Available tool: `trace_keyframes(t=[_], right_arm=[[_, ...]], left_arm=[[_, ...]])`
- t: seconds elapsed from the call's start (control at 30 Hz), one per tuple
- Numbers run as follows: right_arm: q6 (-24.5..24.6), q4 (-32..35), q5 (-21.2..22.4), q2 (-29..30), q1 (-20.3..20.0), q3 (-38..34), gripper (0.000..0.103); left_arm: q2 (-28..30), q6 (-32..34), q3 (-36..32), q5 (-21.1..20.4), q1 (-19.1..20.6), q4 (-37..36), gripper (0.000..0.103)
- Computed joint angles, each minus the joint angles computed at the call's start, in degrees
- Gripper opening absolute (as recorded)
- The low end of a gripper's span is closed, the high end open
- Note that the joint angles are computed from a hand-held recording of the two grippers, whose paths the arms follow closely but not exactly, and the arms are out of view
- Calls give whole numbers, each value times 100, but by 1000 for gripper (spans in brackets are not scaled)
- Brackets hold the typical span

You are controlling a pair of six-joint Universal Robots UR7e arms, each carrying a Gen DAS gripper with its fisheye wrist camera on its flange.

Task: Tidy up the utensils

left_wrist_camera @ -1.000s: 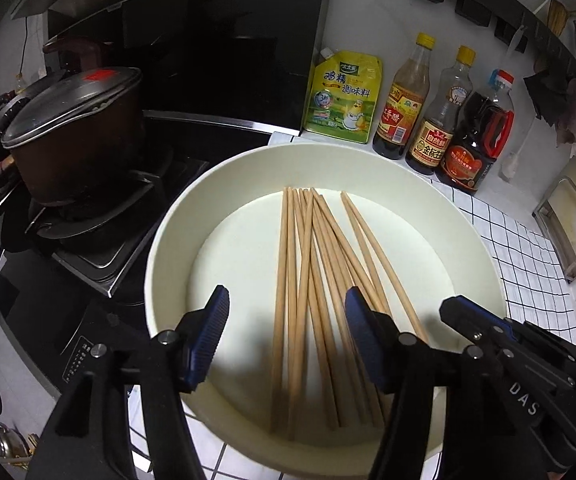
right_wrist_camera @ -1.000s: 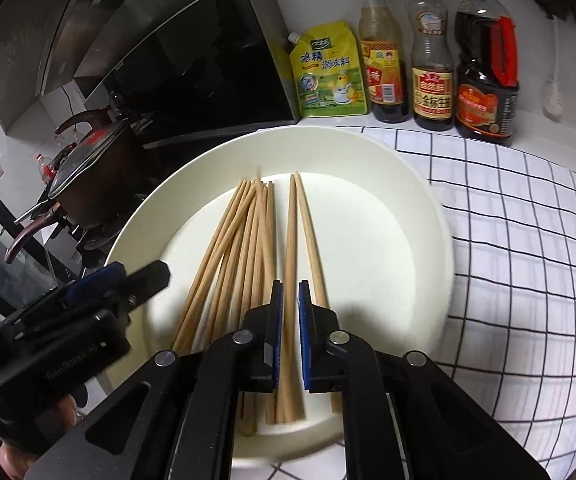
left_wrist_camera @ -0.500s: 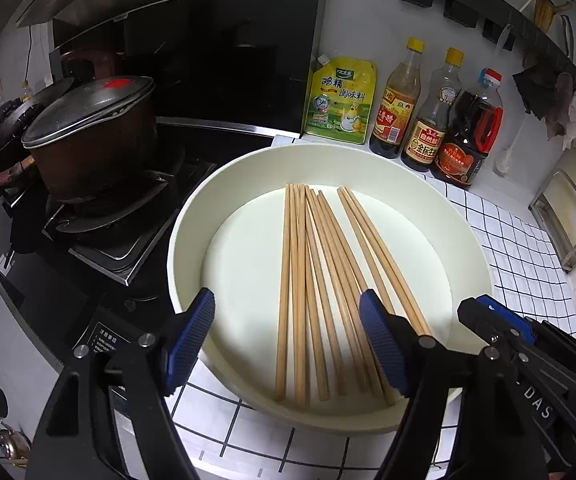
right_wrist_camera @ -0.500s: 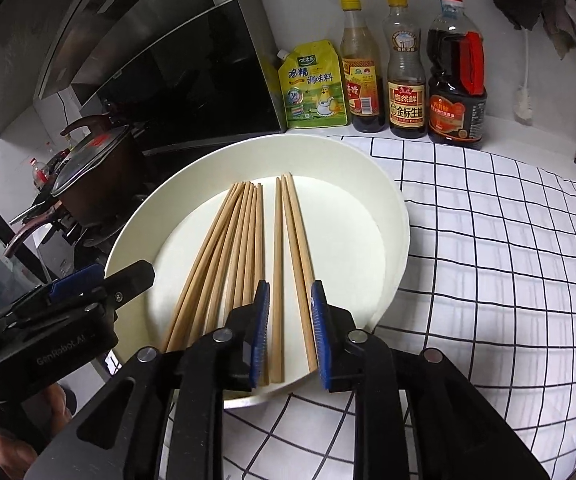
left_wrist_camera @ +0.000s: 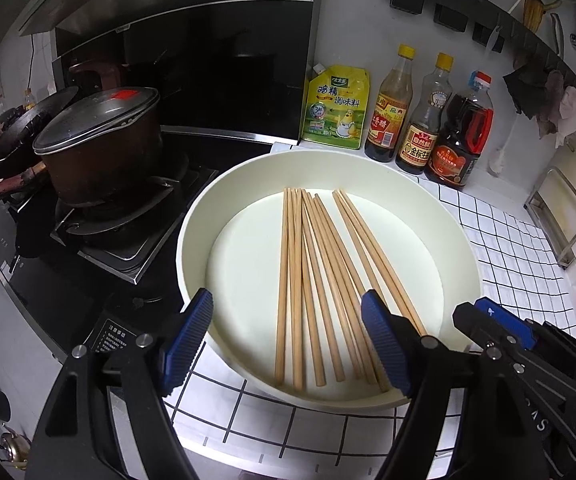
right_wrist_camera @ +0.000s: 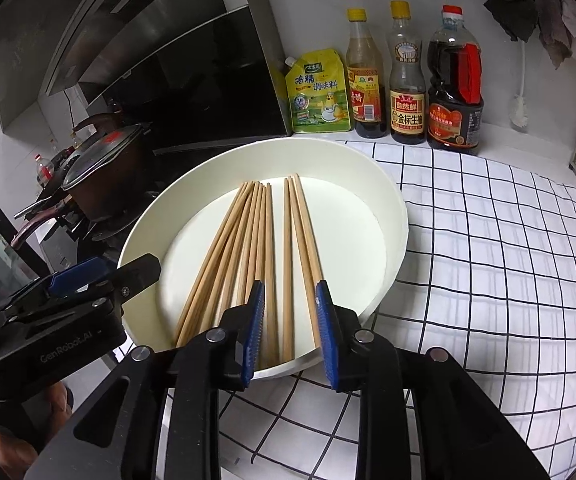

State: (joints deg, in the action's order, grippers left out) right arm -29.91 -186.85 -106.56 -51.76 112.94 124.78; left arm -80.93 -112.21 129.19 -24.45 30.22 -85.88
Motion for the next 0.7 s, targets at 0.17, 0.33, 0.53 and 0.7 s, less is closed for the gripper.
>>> trace_keyframes(t=[0.17,0.33,0.53,0.7], right_arm=[[-15,-8,5,-35,35,41,26],[-17,-31,14,-71,48,89,26],[-5,-47,18,-93,58,115,27],[-2,-40,28,-115,61,130,29]], left_arm=[[0,-205,-21,-43,-80,216,76],[-17,-278,-13,-65,-118,276,76],[-34,-404,-1,-102,-171,359,77],[-30,-446,-28,-97,-201,436,79]])
